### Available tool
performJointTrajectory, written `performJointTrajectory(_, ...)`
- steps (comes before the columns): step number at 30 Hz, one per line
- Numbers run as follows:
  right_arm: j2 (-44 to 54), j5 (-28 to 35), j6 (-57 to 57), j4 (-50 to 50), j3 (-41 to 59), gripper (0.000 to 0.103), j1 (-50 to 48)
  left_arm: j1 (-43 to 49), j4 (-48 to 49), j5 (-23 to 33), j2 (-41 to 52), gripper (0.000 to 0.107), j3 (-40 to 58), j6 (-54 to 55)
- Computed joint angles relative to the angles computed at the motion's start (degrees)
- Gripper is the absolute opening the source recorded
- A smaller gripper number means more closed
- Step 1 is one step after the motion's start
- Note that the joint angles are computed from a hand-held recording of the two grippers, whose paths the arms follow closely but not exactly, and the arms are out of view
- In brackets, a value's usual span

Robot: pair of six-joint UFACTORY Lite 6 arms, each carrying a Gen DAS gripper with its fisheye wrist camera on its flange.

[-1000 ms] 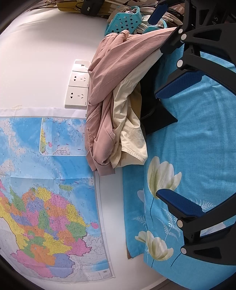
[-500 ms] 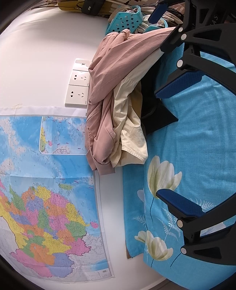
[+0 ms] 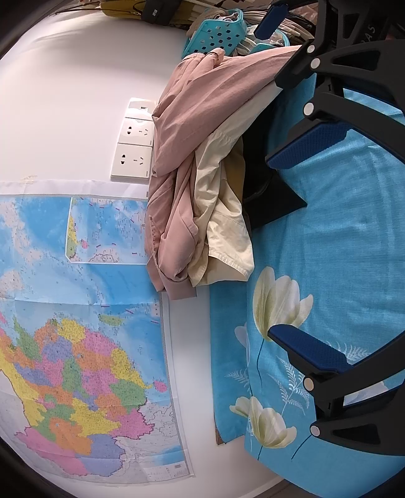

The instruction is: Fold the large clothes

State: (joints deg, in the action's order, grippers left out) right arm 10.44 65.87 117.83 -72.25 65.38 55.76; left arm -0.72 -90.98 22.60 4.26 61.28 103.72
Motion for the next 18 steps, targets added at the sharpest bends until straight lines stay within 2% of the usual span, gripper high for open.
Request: performJointTrajectory(18,0.9,-1.1,-0.7,-0.7,0.7,0.098,-1.3,-0.8,0.6,-0.5,3.0,0.097,2.9,-1.1)
